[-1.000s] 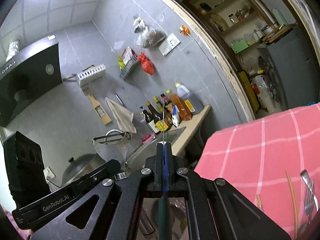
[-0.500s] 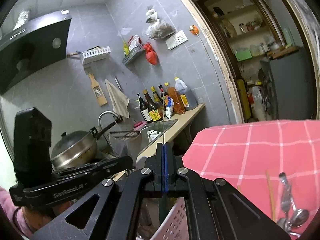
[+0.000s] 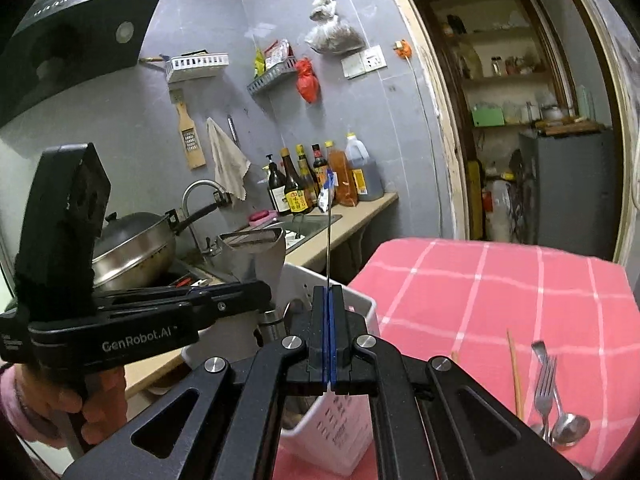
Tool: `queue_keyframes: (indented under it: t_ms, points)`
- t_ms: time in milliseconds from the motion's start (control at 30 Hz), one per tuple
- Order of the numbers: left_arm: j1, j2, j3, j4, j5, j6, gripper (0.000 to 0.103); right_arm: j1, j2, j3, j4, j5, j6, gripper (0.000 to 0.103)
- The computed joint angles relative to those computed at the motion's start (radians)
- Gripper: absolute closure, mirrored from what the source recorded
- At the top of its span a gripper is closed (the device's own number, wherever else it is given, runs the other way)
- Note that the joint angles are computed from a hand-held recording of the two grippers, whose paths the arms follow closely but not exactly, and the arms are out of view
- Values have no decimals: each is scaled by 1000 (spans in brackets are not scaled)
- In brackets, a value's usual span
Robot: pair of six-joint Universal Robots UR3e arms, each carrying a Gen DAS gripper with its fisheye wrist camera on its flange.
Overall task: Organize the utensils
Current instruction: 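Carry knife and peeler over the white basket and open both tools, then move both tools back over the remaining forks, spoons and chopsticks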
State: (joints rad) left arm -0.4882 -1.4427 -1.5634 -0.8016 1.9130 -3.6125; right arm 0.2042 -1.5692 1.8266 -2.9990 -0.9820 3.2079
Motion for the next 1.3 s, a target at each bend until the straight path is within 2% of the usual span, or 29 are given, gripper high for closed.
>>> queue_keyframes:
  t_ms: [133,233,267,333,400,433,467,500,567,633,700,800,867,1067,1200,1300]
  points:
    - [17,16,3,-19,-49,-7,100,-58,-55,28,42,60,21,97]
    - [25,27,2,-18,-79,-16,99,-96,-84,36,52,95,49,77]
    - [27,29,7,-27,-88,-19,93,-109,-94,39,54,108,59,70]
    - [21,34,4,-16,-92,-26,84,-131,-109,40,58,124,80,67]
    - [0,37,-2,13,-63,-33,66,-148,-132,40,70,115,95,63]
    - [-7,37,-3,22,-54,-39,61,-167,-160,49,80,110,104,60]
    - [-19,34,1,33,-39,-47,51,-180,-175,56,82,106,110,53]
    - [-36,25,9,51,-13,-57,45,-192,-192,59,91,98,116,46]
    - [-60,5,29,66,16,-63,41,-238,-255,83,125,86,113,36]
    - [-95,-36,78,65,57,-70,33,-289,-318,107,169,78,97,26]
    - [-138,-83,121,79,108,-76,16,-379,-412,151,247,91,53,12]
    - [-197,-176,213,94,142,-62,10,-514,-517,170,419,147,-52,8]
    - [-223,-239,284,73,145,-60,8,-620,-586,176,594,190,-168,7]
    - [-261,-429,500,-14,103,-82,7,-825,-636,167,959,228,-454,7]
    - [-268,-551,651,-93,76,-102,7,-909,-615,181,1093,237,-569,7]
    - [-261,-647,778,-170,54,-127,8,-929,-589,211,1110,232,-606,7]
